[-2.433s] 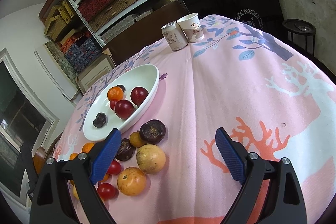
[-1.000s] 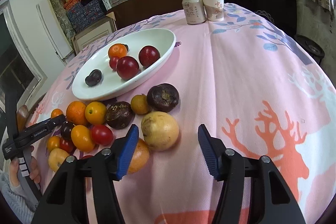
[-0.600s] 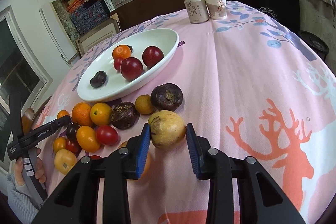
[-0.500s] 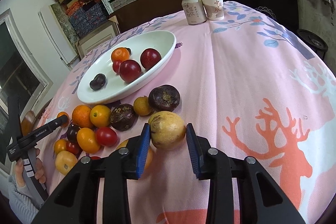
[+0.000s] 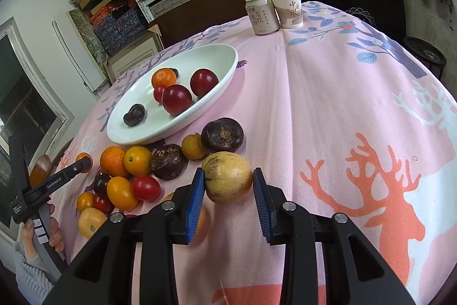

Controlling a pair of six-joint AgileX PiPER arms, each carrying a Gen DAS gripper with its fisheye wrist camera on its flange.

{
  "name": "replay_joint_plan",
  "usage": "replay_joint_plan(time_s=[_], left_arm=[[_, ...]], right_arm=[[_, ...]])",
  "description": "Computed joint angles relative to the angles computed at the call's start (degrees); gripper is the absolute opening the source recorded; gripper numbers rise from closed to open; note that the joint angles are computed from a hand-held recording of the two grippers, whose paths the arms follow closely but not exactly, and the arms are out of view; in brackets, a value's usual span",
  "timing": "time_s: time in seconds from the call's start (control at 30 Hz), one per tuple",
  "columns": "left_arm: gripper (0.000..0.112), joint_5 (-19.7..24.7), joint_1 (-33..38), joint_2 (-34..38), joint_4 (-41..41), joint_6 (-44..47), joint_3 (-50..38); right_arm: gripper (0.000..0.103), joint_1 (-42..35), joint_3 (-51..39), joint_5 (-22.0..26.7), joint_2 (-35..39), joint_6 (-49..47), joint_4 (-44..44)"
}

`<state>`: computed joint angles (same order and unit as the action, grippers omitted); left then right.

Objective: Organize fruits
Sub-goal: 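Carry both fruits over the plate and open both tools to drop them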

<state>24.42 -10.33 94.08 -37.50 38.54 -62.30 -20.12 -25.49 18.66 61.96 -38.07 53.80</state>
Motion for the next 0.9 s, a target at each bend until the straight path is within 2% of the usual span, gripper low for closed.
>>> replay_joint_plan(time_s=[0.17,0.23,0.4,0.53,0.67,0.77,0.8,0.83,0.9], left_arm=[[0.037,5.2,0.5,-1.0,-3.8,1.8,-2.0],[0.037,8.3,-0.3,0.2,-2.6,-0.6,-5.6],[0.037,9.2,-5.3,3.9,6.1,-10.4,-15.2],[0.037,11.6,-7.3,10.0,9.9,-16.0,-24.6],[0.038,14.2,-8.9,17.5,16.1,-22.7,-34.4],[0.058,14.5,-9.1,21.1,16.8,-22.9,-38.2],[0.07,14.1,-9.1,21.9,16.6,-22.8,-38.7],[0.078,14.1,-9.0,22.5,16.4,-22.5,-39.2],[0.08,15.2,-8.8,23.2,15.2,-20.8,-40.1]], right_arm=[[0.035,-1.6,0.7,1.4,-2.2,-5.6,5.3],[0.035,-3.2,-0.1,4.0,-2.4,-8.1,7.8],[0.035,-0.4,-9.9,7.4,0.8,2.8,-1.4],[0.035,8.1,-19.8,4.2,8.3,13.6,-11.1],[0.035,13.0,-24.2,0.9,15.4,14.0,-10.3],[0.041,14.7,-23.6,-1.1,18.5,4.5,-1.6],[0.048,14.9,-23.3,-1.6,18.8,3.5,-1.1],[0.053,15.1,-23.1,-2.2,18.6,4.6,-2.9],[0.059,14.7,-22.2,-3.8,16.9,5.0,-3.1]])
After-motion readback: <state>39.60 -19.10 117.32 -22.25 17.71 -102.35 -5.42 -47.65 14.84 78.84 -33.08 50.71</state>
